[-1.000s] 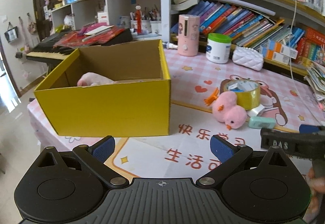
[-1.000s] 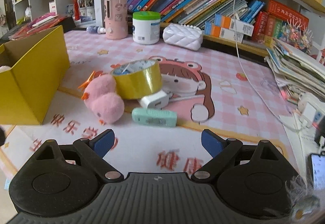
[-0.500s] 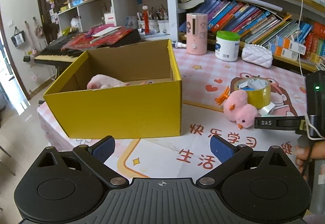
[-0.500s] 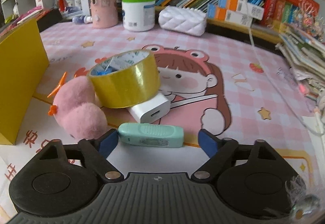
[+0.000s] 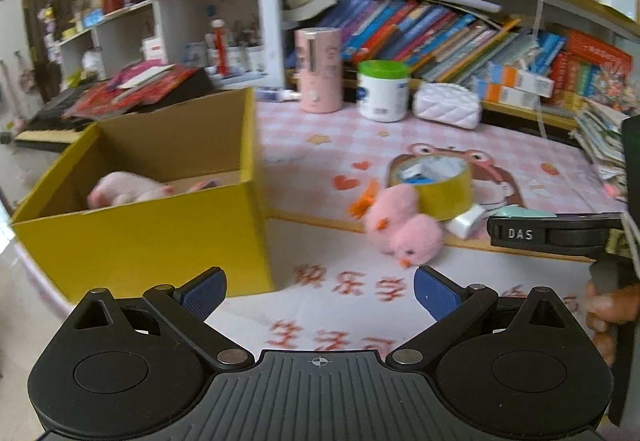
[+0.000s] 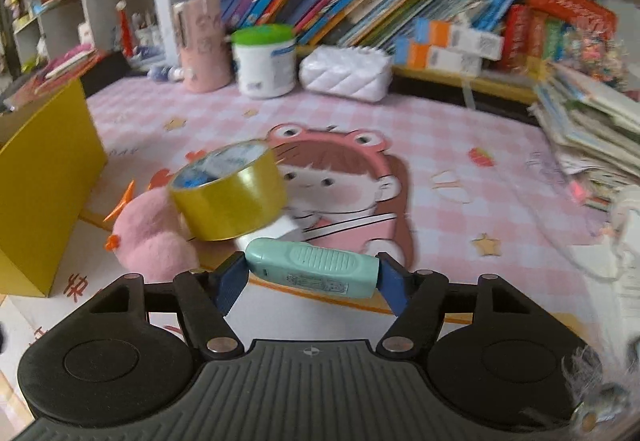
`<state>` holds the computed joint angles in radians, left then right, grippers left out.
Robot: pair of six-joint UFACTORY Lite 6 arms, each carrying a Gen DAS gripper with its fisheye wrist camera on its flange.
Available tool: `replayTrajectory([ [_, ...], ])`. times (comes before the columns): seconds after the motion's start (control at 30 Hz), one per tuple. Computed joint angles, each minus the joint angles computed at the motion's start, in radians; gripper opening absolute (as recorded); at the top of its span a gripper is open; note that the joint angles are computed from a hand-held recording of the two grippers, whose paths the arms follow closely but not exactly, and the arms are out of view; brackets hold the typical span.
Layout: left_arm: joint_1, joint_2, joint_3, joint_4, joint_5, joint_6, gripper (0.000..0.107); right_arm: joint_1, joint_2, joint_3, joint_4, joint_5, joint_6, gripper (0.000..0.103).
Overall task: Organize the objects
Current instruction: 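Lift the green eraser with the right tool while the left tool grasps the pink chick plush, then carry the eraser in the right tool while the left tool carries the chick toward the yellow box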
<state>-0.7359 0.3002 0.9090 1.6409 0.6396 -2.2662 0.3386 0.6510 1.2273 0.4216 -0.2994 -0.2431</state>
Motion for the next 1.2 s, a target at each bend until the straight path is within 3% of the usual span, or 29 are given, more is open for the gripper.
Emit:
replayTrajectory([
  [0.27,0.029,0.221,0.251,-0.003,-0.096,0.029,0.101,-0.071,-0.167,-0.183,-0.031,-0.049,0.001,0.067],
  [0.47,0.039,0.427,0.522,-0.199,-0.065,0.266,0.101,-0.099,-0.218,-0.261,-0.126,-0.097,0.007,0.067],
  [0.67,0.079,0.658,0.866,-0.431,-0.027,0.57,0.1,-0.134,-0.214,-0.257,-0.143,-0.079,-0.002,0.067],
  [0.87,0.112,0.828,1.115,-0.581,0.0,0.757,0.098,-0.167,-0.207,-0.251,-0.149,-0.05,0.008,0.067],
  [0.97,0.125,0.849,1.139,-0.626,-0.021,0.806,0.085,-0.17,-0.198,-0.242,-0.132,-0.038,-0.006,0.067],
  [1.03,0.135,0.848,1.132,-0.66,-0.046,0.837,0.065,-0.167,-0.193,-0.236,-0.12,-0.03,-0.014,0.067],
  [1.2,0.139,0.748,0.971,-0.558,-0.109,0.702,0.063,-0.153,-0.171,-0.208,-0.097,-0.011,-0.024,0.067],
])
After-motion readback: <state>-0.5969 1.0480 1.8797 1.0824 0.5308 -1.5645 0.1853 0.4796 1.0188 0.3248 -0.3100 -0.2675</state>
